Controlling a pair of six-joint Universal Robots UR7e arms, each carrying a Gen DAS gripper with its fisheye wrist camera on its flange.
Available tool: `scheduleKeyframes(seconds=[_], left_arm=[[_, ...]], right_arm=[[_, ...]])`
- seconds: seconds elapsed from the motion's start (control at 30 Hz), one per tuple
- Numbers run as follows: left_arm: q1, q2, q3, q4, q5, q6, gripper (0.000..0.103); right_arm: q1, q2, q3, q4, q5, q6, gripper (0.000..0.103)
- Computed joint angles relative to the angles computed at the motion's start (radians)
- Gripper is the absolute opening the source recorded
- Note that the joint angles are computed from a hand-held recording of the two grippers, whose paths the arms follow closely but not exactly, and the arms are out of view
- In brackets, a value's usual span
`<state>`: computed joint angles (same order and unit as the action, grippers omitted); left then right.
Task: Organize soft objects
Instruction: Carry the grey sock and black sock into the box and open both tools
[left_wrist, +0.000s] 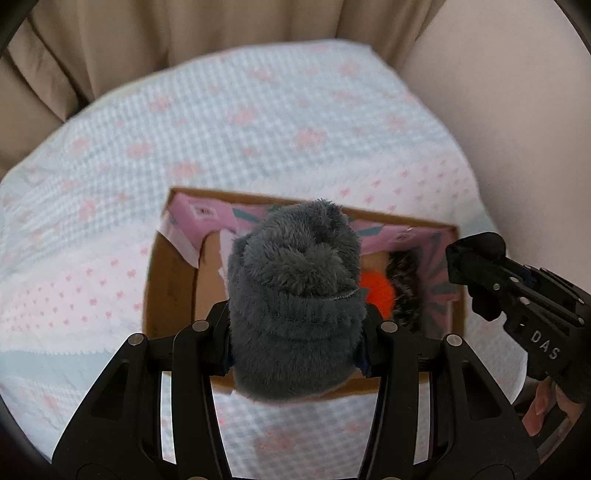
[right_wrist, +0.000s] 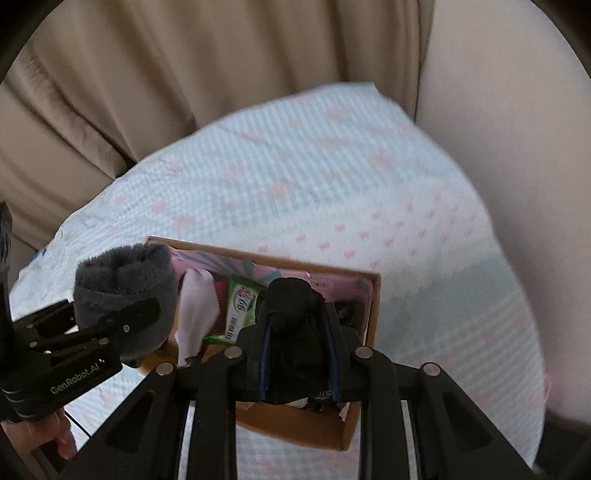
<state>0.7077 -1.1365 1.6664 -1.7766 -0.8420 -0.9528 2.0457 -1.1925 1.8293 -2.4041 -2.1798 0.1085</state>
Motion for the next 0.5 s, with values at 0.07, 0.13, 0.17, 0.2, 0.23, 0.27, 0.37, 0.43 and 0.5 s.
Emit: scheduleKeyframes(seconds=[0.07, 0.13, 0.17, 0.2, 0.23, 0.27, 0.37, 0.43, 0.5], left_arm=[[0.028, 0.02, -0.009, 0.013, -0.022, -0.011, 0.045], [0.048, 0.03, -0.012, 0.016, -0.039, -0.012, 0.045], [0.059, 0.04, -0.018, 0.021, -0.045, -0.009, 0.045], [0.065, 0.046, -0.022, 0.026, -0.047, -0.005, 0.045], [0.072, 0.058, -0.031, 0.038, -0.046, 0.002, 0.045], [0.074, 0.064, -0.035, 0.044, -0.045, 0.004, 0.045], [0.08, 0.078, -0.051, 0.061, -0.047, 0.006, 0.05], [0.081, 0.078, -0.056, 0.07, -0.05, 0.0, 0.076], [0.079, 0.081, -0.062, 0.089, -0.035, -0.005, 0.102]], right_arm=[[-0.025, 0.012, 0.001, 0.006, 0.021, 0.015, 0.022], [-0.047, 0.022, 0.0, 0.011, 0.039, 0.023, 0.022], [-0.057, 0.027, 0.0, 0.015, 0.05, 0.029, 0.022], [-0.066, 0.031, 0.0, 0.017, 0.058, 0.032, 0.023], [-0.073, 0.039, -0.003, 0.014, 0.061, 0.036, 0.023], [-0.079, 0.043, -0.005, 0.016, 0.067, 0.042, 0.023], [-0.096, 0.06, -0.027, 0.047, 0.089, 0.068, 0.023], [-0.105, 0.075, -0.055, 0.089, 0.107, 0.088, 0.027], [-0.116, 0.087, -0.082, 0.131, 0.129, 0.117, 0.053]])
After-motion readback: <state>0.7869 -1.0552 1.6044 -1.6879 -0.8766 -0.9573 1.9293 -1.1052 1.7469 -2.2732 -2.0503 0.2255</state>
